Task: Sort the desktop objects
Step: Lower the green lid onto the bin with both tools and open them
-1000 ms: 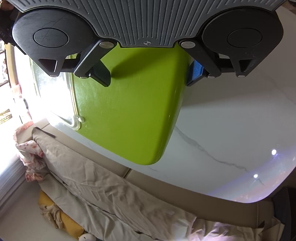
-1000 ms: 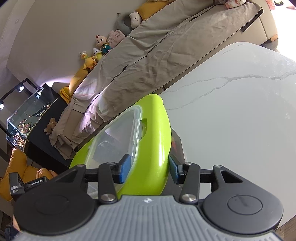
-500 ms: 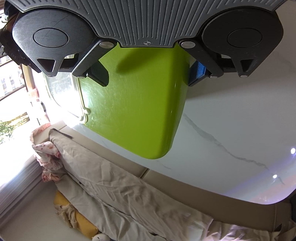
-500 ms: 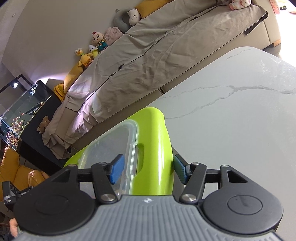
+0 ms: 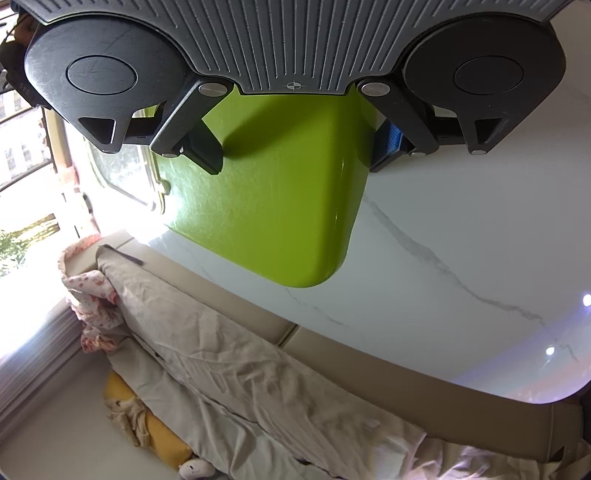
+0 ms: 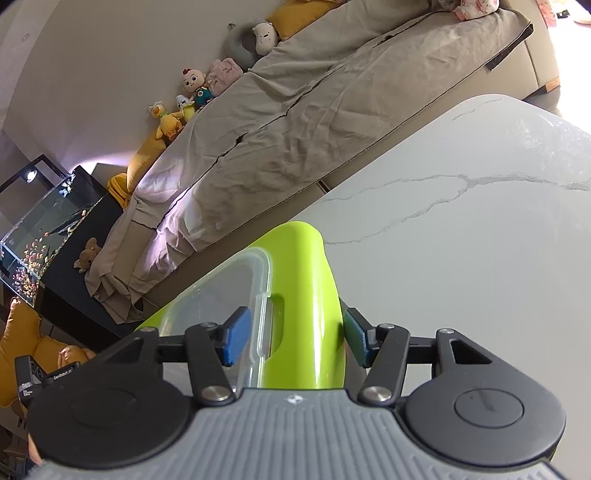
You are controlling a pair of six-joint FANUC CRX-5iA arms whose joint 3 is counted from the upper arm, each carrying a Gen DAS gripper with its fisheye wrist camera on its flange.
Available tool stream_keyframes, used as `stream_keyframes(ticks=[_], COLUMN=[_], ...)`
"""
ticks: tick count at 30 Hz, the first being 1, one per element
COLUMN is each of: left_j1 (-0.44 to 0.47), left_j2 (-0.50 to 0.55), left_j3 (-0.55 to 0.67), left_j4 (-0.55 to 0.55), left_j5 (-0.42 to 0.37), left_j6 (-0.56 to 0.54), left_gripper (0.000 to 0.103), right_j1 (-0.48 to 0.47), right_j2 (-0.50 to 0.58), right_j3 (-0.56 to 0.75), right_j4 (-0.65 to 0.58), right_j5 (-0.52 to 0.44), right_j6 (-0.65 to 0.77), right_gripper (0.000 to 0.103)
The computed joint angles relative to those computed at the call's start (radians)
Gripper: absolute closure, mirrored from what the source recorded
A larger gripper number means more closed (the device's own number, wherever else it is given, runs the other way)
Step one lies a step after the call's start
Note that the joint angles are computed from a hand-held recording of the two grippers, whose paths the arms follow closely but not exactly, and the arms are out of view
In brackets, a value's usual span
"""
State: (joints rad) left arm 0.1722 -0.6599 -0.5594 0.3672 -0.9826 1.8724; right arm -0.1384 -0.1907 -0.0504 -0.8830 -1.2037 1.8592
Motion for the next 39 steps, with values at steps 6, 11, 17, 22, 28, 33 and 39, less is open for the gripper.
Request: stream_keyframes(ticks=[6,11,17,22,28,33,39], left_j1=[0.058,0.185,0.279,0.171,-0.16,-0.238,-0.257], left_j2=[0.016,-0.131,-0.298,-0.276,-0.048,0.044,0.045], left_j3=[0.013,-0.064,-0.153,-0.165,0.067,0.142,0.138], left_j4=[0.045,0.106,0.204,0.197,-0.147,-0.238,-0.25], left_j5=[-0.031,-0.153,-0.289,-0.218,-0.126,-0.121,-0.112], left_j6=[-0.041,-0.042,-0.06,0.026,0.3,0.376,0.403], left_gripper=[0.014,0.01,0.009,0.009,0.01,0.007,0.006], right_j1=[0.005,-0.002,-0.147,-0.09,-0.125,-0.147,-0.167], right_j2=[-0.012,-0.072,-0.133,-0.234,-0.198,-0.169,-0.145], right_j3=[-0.006,-0.036,-0.043,-0.13,-0.125,-0.109,-0.104], right_j4=[0.016,0.053,-0.055,0.036,-0.05,-0.075,-0.098], right_j5=[0.012,0.06,-0.144,-0.128,-0.196,-0.216,-0.225], right_j6=[-0.021,-0.089,0.003,0.023,0.045,0.063,0.085], right_gripper=[0.044,0.026,0.022,0.027,0.05,0.05,0.049])
